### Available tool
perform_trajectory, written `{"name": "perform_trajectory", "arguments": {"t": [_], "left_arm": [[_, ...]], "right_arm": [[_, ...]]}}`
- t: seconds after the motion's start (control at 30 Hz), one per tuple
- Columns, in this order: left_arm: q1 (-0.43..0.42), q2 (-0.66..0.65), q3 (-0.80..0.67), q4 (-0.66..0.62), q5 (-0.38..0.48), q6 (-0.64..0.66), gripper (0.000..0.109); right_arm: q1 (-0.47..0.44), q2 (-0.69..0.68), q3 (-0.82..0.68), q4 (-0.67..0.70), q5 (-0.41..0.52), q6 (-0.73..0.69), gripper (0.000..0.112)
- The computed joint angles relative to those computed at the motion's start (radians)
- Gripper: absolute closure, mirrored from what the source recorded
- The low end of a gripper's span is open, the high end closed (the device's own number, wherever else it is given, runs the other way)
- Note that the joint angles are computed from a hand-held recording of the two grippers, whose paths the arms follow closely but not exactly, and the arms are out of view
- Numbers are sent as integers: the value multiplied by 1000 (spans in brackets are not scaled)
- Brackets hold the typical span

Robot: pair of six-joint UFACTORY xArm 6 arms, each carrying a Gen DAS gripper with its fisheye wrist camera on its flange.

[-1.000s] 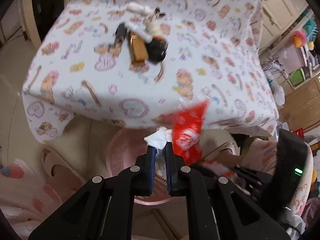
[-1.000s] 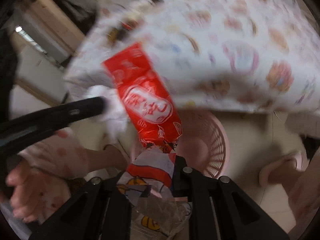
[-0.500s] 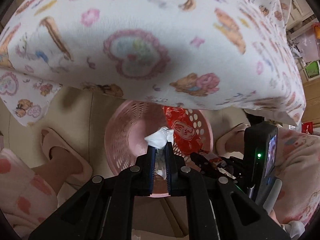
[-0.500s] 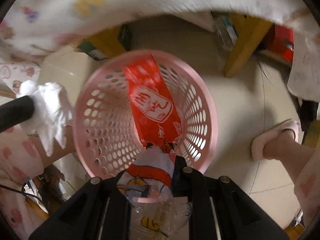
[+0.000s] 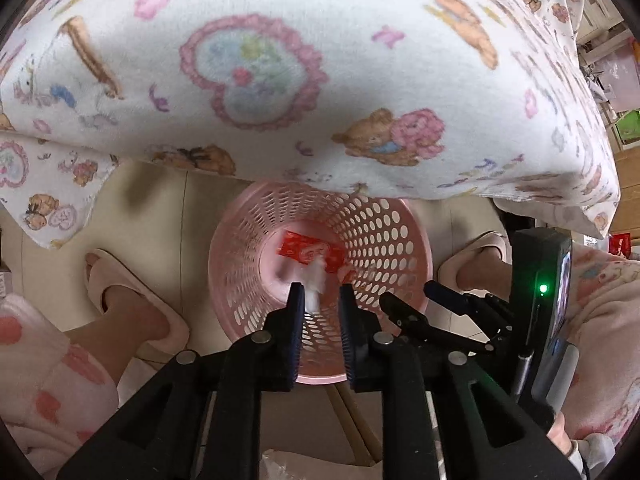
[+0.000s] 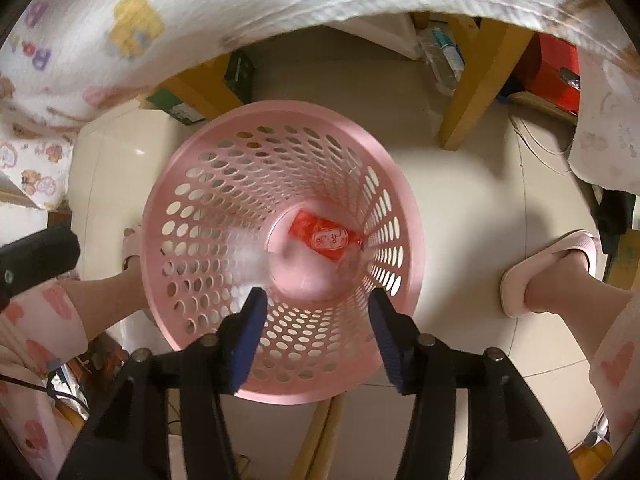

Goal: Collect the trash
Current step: 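Lower both tools over the pink wastebasket and open both grippers to drop the trash, then raise both tools back toward the items on the sheet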

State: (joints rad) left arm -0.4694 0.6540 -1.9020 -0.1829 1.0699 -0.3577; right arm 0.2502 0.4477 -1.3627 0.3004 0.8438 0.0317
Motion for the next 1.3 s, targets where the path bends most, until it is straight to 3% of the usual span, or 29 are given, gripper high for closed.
{"name": "perform_trajectory", "arguments": {"t": [0.27, 0.43, 0.63, 0.9, 1.07, 1.13, 1.23, 1.3], "left_arm": [[-7, -73, 60, 65, -51, -12, 84], [-8, -125, 107, 124, -82, -37, 79], [1, -175, 141, 173, -111, -59, 78], [-5, -215, 185, 213, -177, -77, 78], [2, -233, 203, 223, -216, -96, 77], [4, -240, 225, 232, -241, -102, 66], [-5, -245, 231, 294, -252, -134, 51], [-6, -248, 235, 309, -263, -145, 40]], "right_arm": [[16, -38, 3, -107, -34, 66, 40], [27, -91, 16, -159, -64, 87, 37], [23, -176, 55, -181, -156, 87, 30], [27, -255, 109, -339, -312, 179, 27], [26, -286, 125, -287, -361, 133, 27], [27, -298, 134, -291, -382, 134, 27], [23, -339, 184, -489, -466, 322, 27], [16, -356, 199, -527, -511, 352, 24]]}}
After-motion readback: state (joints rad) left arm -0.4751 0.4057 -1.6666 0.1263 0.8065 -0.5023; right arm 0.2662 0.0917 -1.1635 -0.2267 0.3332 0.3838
